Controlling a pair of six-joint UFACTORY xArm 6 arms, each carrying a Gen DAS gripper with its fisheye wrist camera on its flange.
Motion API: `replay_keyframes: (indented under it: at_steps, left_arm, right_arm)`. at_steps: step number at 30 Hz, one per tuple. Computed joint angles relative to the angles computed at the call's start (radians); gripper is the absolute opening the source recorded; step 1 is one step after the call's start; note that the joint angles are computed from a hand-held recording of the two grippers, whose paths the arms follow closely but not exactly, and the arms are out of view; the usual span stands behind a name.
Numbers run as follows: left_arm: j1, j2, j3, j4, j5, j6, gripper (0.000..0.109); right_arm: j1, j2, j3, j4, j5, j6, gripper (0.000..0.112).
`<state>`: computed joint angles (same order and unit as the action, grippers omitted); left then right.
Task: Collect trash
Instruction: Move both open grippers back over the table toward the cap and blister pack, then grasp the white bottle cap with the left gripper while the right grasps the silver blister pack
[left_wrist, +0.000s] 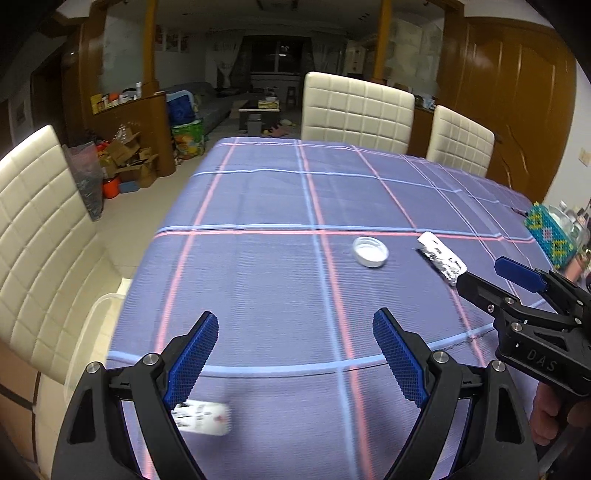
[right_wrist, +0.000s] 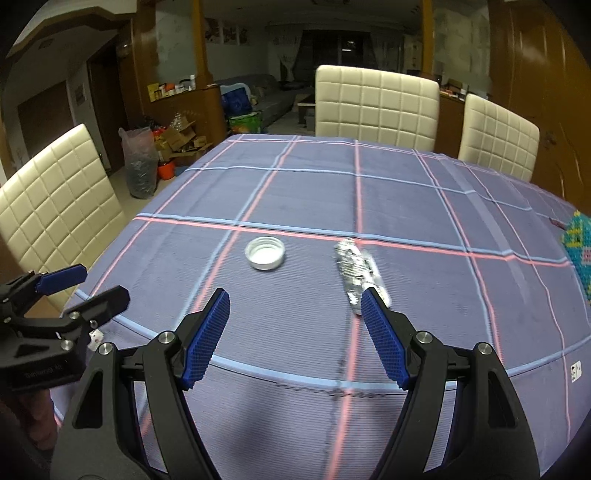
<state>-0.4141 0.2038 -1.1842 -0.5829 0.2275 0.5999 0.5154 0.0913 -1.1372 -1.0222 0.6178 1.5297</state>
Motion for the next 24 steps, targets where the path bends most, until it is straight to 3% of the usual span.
replay_keyframes:
  at_steps: [11,21,24]
  left_arm:
    - [-0.032,0.100,-0.099,0.250,0.014,-0.246,0.084]
    - [-0.054,0.285,-0.336,0.341,0.142,-0.307,0.084]
    - [-0.058,0.341,-0.411,0.346,0.185,-0.300,0.084]
  right_arm:
    - [-0.074,-0.030,0.065,-0.038,-0.078,0.052,0.091]
    - [-0.157,0.038,0.048,0.067,-0.132,-0.026,0.091]
    - [-0.177,0.066,0.035,0.127,-0.144,-0.091,0.083]
